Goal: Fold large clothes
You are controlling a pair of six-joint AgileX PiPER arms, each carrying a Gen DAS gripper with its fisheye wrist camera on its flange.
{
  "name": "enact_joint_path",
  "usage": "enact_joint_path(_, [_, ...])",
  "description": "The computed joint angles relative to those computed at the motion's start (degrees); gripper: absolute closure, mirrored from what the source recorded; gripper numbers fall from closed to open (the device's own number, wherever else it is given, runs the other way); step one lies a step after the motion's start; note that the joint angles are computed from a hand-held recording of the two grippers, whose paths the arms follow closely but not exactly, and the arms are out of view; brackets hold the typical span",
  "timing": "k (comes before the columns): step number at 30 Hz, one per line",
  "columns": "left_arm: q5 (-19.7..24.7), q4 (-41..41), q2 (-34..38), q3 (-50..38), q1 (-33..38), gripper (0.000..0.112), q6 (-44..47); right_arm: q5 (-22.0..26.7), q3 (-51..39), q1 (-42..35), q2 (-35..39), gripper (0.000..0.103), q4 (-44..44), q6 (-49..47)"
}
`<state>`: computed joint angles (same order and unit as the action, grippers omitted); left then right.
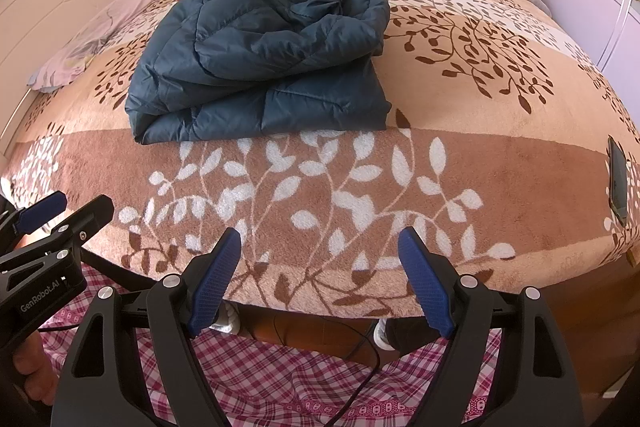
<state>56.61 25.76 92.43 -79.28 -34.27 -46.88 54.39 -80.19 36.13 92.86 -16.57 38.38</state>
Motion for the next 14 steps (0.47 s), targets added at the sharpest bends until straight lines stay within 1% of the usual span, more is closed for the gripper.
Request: enact_joint_path(14, [-1.06, -0.97, -0.39, 0.93, 0.82, 0.039, 1.37, 0.01, -0.02, -0.15, -0.05, 0.024, 0.15, -0.29])
